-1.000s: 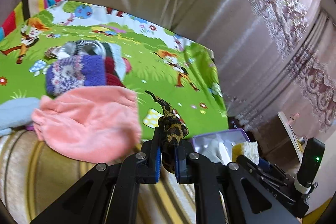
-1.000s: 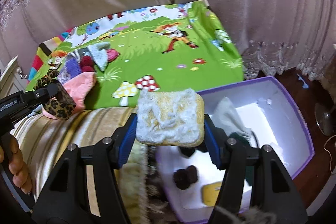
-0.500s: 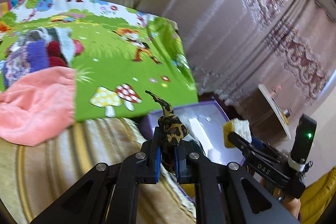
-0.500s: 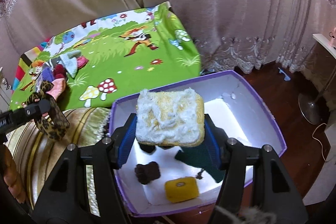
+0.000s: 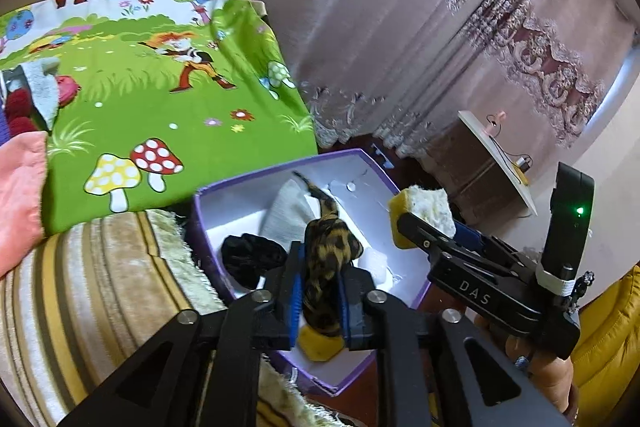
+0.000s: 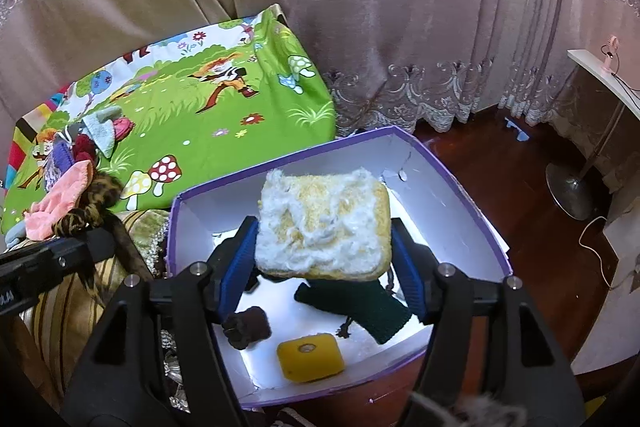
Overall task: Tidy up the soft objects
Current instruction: 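Open both grippers to drop the leopard sock and cream pad into the box, then move both open grippers back from the box to the pile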
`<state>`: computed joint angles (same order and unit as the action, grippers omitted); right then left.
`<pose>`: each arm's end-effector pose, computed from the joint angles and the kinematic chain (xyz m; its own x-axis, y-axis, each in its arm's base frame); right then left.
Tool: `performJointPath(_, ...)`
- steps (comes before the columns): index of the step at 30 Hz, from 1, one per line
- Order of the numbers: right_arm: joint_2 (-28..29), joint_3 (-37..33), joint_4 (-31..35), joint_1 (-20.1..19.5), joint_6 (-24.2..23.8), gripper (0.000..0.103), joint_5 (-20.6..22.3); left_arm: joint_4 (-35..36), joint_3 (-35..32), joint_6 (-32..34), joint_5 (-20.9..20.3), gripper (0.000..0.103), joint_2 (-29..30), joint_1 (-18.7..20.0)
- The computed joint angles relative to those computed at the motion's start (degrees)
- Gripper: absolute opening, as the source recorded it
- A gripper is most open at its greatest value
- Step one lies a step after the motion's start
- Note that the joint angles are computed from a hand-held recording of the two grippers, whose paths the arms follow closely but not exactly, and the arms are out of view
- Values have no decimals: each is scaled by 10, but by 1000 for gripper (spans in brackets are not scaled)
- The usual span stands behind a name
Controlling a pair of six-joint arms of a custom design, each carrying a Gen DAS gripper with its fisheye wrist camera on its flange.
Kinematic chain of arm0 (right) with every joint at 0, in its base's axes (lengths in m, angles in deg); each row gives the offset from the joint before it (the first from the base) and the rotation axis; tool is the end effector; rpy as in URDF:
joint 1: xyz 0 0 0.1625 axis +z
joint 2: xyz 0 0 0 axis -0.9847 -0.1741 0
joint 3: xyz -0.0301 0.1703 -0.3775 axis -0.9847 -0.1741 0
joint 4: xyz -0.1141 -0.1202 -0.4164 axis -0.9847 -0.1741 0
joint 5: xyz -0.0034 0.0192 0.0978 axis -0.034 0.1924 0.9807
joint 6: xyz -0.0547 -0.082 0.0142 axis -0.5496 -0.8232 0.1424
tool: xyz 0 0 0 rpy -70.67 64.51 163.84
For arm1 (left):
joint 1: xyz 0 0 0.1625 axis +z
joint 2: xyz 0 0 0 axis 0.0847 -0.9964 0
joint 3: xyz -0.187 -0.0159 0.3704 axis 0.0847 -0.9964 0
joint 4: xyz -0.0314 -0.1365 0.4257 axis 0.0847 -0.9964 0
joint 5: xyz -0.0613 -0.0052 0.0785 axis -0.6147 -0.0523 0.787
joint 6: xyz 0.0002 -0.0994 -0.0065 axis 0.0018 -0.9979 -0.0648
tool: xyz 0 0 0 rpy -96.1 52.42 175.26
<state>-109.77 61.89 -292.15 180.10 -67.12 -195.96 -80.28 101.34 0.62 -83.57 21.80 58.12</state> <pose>0.1587 -0.6167 0.1594 -0.6114 0.5437 0.5750 -0.1903 0.6042 -0.7738 -0.2254 -0.7370 0.0854 -0.7418 0.6689 -0.0480 0.6674 0.7294 -0.1500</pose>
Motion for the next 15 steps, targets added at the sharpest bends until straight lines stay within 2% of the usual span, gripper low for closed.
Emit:
performJointPath(1, -1, 1, 0, 0, 1, 69, -1, 2, -1, -2, 0, 26, 1, 0)
performJointPath(3, -2, 2, 1, -1, 6, 71, -2, -1, 0, -5, 1, 44, 1, 1)
performJointPath(4, -2, 2, 1, -2, 7, 72, -2, -2, -1, -7, 0, 46, 0, 2)
performJointPath(11, -2, 0, 1, -1, 9, 80, -1, 3, -4, -8, -4, 47, 1, 4)
performJointPath(15, -2, -1, 2, -1, 8, 82, 2, 3, -5, -11, -4, 47, 0, 5)
